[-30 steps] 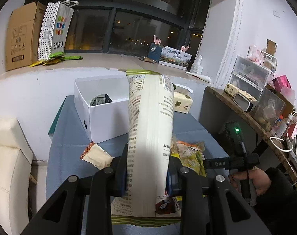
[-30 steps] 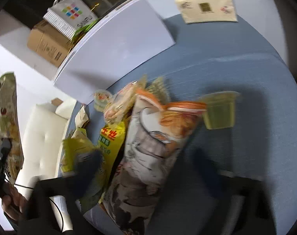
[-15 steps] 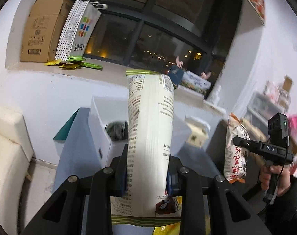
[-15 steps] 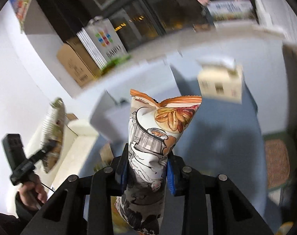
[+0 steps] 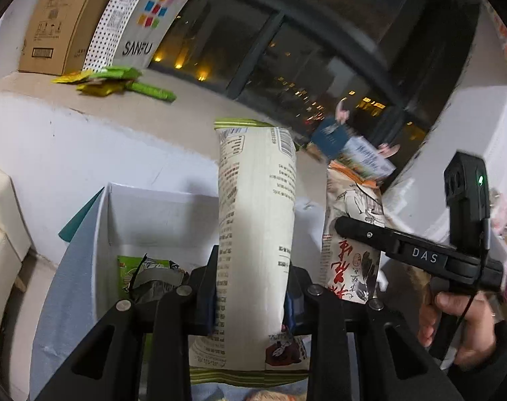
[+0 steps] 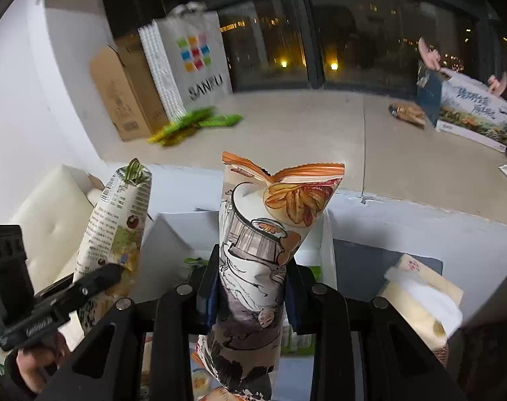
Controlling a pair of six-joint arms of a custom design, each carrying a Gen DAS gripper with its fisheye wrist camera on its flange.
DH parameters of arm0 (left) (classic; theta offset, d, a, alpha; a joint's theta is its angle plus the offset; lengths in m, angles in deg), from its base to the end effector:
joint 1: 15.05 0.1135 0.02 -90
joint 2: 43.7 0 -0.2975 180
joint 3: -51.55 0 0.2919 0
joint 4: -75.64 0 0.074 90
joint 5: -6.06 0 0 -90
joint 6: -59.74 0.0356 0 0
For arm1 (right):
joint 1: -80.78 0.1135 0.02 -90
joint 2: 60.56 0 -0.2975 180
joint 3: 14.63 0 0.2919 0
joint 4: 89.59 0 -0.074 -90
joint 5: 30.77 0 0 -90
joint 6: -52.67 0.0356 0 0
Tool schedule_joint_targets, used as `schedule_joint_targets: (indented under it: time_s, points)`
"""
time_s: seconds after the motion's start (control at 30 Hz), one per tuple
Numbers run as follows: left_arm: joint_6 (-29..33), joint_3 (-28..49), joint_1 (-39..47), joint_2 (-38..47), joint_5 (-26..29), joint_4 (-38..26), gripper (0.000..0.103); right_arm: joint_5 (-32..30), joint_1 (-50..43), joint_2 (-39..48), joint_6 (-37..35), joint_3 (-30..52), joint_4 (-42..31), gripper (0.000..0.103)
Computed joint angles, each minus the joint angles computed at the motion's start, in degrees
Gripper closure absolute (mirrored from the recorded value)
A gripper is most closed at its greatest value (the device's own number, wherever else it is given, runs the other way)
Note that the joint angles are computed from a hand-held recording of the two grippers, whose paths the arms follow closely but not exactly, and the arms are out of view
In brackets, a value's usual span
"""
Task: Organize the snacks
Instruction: 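Drop a white snack bag from left tool while right tool drops patterned bag, then move both tools back over the remaining snacks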
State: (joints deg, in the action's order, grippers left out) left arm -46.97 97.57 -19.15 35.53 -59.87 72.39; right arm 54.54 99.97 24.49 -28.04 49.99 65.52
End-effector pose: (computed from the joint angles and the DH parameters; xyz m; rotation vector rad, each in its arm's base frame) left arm 0.2925 -0.0355 0.1826 -0.0064 2.2221 -0.6646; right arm 0.3247 0.1161 0.2302 -0.2457 2.3714 0.3356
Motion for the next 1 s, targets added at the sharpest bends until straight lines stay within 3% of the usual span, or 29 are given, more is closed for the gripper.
schedule_joint_targets:
  time_s: [0.03, 0.07, 0.1, 0.13, 0.17, 0.2, 0.23, 0.43, 0.63, 0.77, 0.83, 1.0]
  points:
    - [-0.10, 0.73, -0.95, 1.63, -1.42, 0.43, 0.057, 0.53, -0.21, 2.54, -1.09, 1.86, -0.79, 0.069]
    - [0.26, 1.65, -2.38, 3.23, -3.42, 0.26, 0.025, 1.32, -0.37, 5.20, -2.43, 3.81, -1.63, 0.068]
    - [0.51, 2.18, -3.70, 4.38, -5.23, 0.26, 0.008, 2.20, -0.45, 6.59, -3.09, 4.88, -1.94, 0.066]
    - [0.08, 1.79, -4.43, 4.95, -6.66, 1.50, 0.000, 3.30, -0.50, 8.23, -3.44, 6.11, -2.35, 0.052]
    - [0.12, 1.48, -4.61, 5.07, -6.95, 2.01, 0.000, 3.80, -0.77, 9.91, -3.22, 7.76, -3.97, 0.034]
    - [0.30, 1.33, -4.36, 5.36, -6.45, 2.23, 0.000, 4.34, -0.92, 10.81, -2.49, 8.48, -4.29, 0.003]
    - [0.31, 1.19, -3.86, 5.24, -5.70, 1.78, 0.000, 4.24, -1.02, 10.67, -2.19, 8.03, -3.42, 0.000]
    - [2.30, -0.27, -1.71, 0.82, -3.73, -0.90, 0.000, 4.87, -0.36, 7.03, -2.01, 3.79, -0.08, 0.000]
    - [8.94, -4.06, 2.13, -11.79, 0.15, -9.57, 0.000, 3.54, 1.08, -3.09, 0.35, -3.39, 0.86, 0.000]
    - [16.97, -8.23, 7.11, -25.01, 5.36, -18.54, 0.000, 1.70, 2.44, -17.23, 2.89, -11.89, -0.48, 0.000]
    - [22.91, -9.80, 10.88, -31.01, 10.68, -24.74, 0.000, 2.48, 4.63, -26.41, 4.10, -16.68, -2.51, 0.000]
    - [37.93, -13.54, 19.31, -42.24, 18.03, -42.66, 0.000, 14.98, 18.84, -52.04, 13.23, -28.16, -14.27, 0.000]
